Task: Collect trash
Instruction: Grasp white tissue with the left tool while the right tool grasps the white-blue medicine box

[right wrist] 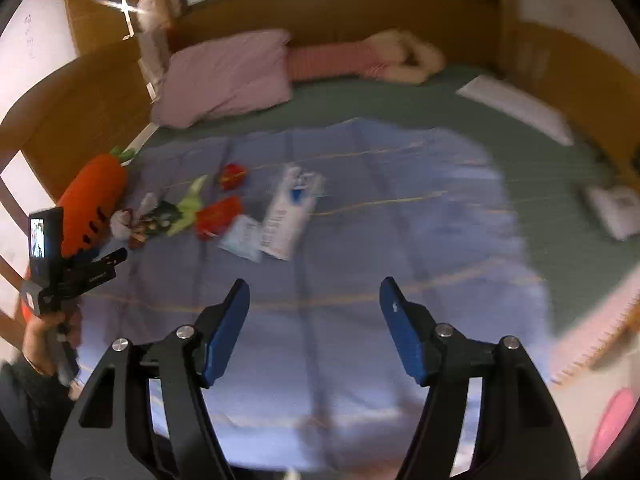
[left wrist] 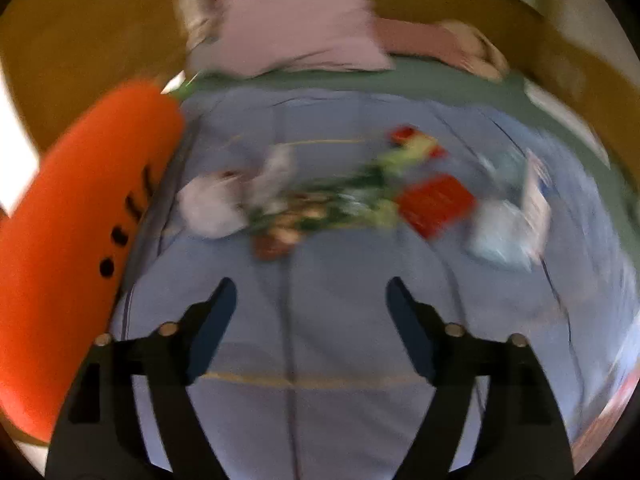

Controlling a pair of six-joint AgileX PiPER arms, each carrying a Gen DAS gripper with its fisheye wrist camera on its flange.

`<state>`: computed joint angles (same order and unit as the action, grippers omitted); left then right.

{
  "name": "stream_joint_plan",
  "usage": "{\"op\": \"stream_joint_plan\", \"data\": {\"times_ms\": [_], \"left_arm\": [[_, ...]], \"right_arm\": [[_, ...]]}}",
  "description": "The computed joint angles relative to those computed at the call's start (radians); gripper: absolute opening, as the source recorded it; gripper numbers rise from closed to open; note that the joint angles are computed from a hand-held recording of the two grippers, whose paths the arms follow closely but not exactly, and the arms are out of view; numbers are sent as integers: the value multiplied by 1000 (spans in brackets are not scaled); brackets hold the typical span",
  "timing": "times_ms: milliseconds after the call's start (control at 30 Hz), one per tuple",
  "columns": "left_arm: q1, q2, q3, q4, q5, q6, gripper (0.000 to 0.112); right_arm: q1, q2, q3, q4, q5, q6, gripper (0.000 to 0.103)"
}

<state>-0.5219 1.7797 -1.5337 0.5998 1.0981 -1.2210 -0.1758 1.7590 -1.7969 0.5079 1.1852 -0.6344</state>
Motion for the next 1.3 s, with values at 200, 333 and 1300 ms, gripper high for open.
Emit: {"op": "stream_joint_plan", "data": {"times_ms": [200, 333, 1300], "left_arm": [[285, -119, 197, -87, -216, -68, 81], [418, -77, 205, -246, -387, 44, 81], [-215, 102, -142, 105, 69, 74, 14]], "right_arm": [[237, 224, -195, -53, 13, 256, 66], [325, 287, -214, -87, 14, 336, 66], [296, 327, -199, -179, -206, 331, 66]]}}
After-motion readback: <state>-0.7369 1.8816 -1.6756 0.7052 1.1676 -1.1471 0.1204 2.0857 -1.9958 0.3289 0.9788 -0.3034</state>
